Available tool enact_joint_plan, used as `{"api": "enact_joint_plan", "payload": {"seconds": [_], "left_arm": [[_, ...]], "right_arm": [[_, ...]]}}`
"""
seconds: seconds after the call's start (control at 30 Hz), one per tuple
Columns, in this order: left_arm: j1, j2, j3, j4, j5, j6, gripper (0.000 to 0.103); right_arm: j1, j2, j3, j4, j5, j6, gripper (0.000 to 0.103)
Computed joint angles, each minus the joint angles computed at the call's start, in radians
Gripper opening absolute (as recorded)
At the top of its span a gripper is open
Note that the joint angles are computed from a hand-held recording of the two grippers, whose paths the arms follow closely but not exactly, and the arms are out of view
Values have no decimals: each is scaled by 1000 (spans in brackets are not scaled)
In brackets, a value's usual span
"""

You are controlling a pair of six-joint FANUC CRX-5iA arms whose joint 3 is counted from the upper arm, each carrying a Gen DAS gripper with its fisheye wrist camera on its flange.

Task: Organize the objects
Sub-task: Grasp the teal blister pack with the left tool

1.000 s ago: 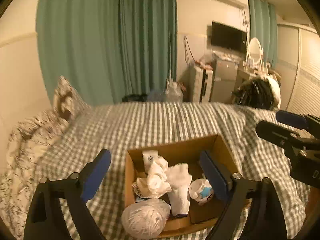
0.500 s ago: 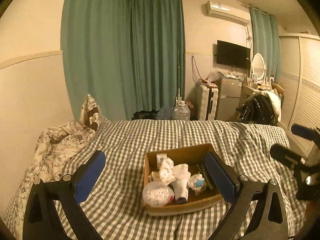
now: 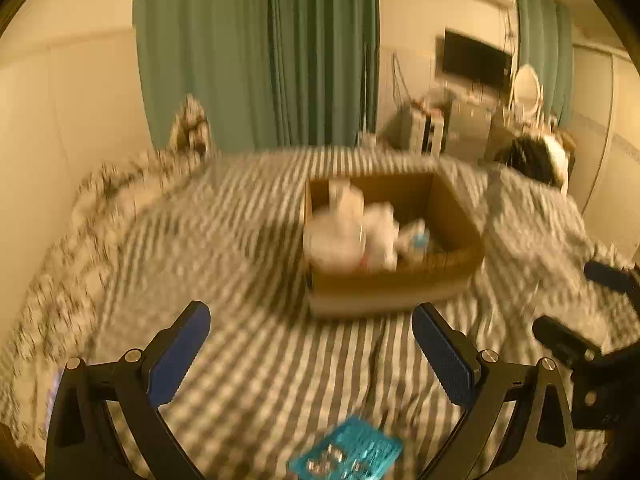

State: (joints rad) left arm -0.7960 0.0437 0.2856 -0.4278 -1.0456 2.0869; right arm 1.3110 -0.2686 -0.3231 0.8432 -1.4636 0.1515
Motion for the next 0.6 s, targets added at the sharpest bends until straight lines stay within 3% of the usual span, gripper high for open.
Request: {"api": "enact_joint_plan", "payload": {"seconds": [0.37, 0.6], "left_arm": [[20, 18, -182, 204, -21, -181, 103], [-16, 84, -143, 186, -84, -243, 103]], "right_arm": [[-15, 9, -33, -145, 53, -24, 103], [-20, 13, -33, -177, 55, -33, 103]]}}
